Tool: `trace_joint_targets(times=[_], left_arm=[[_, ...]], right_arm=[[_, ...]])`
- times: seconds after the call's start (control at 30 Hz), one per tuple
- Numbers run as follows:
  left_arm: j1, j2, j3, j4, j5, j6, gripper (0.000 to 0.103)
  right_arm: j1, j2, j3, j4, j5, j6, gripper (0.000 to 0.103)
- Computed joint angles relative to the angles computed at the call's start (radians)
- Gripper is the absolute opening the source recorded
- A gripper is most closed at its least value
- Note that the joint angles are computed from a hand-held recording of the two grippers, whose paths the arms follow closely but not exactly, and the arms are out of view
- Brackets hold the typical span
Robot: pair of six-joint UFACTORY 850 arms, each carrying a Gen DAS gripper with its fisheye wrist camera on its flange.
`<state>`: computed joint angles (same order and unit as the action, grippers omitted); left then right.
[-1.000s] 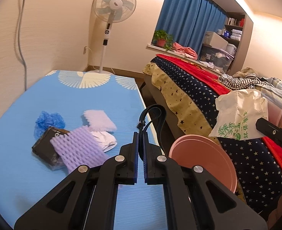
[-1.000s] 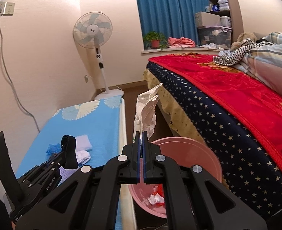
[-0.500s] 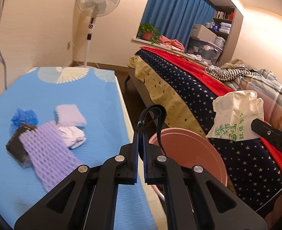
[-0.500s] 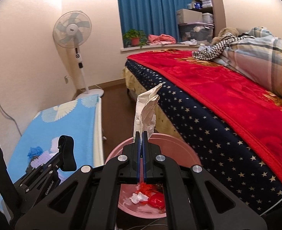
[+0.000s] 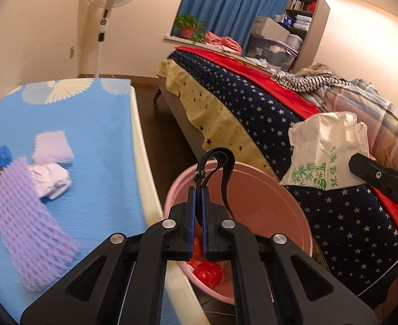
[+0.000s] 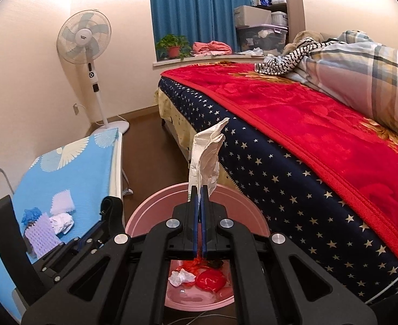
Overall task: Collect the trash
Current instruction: 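Open both tools over the pink bin to drop the bag and strap, then move both open tools back from the bin to the table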
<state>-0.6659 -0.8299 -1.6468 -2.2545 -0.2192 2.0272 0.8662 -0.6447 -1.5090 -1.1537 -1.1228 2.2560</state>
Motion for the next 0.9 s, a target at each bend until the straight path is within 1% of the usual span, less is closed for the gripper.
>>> trace_joint_targets(times=[0.1,0.17,0.2,0.23,0.27,0.3,0.33,0.37,0.53,0.77,0.9], left_arm=[[0.002,-0.026,-0.035,0.253,-0.025,-0.239,0.004],[0.003,-0.039,-0.055,0.37,-0.045,-0.345,0.005],[0.002,-0.045,-0.062,0.407,-0.049,-0.382,0.011],[0.003,-0.05,-0.07,0.443,-0.052,-0.419,0.021],[0.003,-0.05,-0.069,0.447,-0.054,-0.425,0.024],[0.004,-0.05,-0.068,0.446,-0.053,-0.423,0.026],[0.004,-0.049,-0.066,0.447,-0.051,-0.423,0.026],[0.005,-0.047,-0.064,0.449,-0.05,-0.423,0.026],[0.011,-0.02,-0.026,0.355,-0.039,-0.326,0.026],[0.025,0.039,0.051,0.133,-0.03,-0.095,0.026],[0.035,0.066,0.083,0.042,-0.027,0.001,0.026]], right_arm=[[-0.002,0.002,0.005,0.004,0.0,0.011,0.002],[-0.004,0.005,0.011,0.008,0.0,0.021,0.004],[-0.005,0.004,0.01,0.015,-0.004,0.024,0.006],[-0.007,0.004,0.008,0.024,-0.006,0.024,0.007],[-0.007,0.003,0.007,0.03,-0.003,0.027,0.013],[-0.008,0.004,0.009,0.035,-0.001,0.032,0.019],[-0.008,0.004,0.008,0.04,-0.002,0.038,0.035],[-0.006,0.004,0.008,0.04,-0.01,0.046,0.044],[0.003,0.003,0.003,0.025,-0.024,0.051,0.044],[0.019,0.0,-0.009,-0.009,-0.024,0.061,0.044],[0.026,-0.01,-0.027,-0.03,-0.015,0.053,0.044]])
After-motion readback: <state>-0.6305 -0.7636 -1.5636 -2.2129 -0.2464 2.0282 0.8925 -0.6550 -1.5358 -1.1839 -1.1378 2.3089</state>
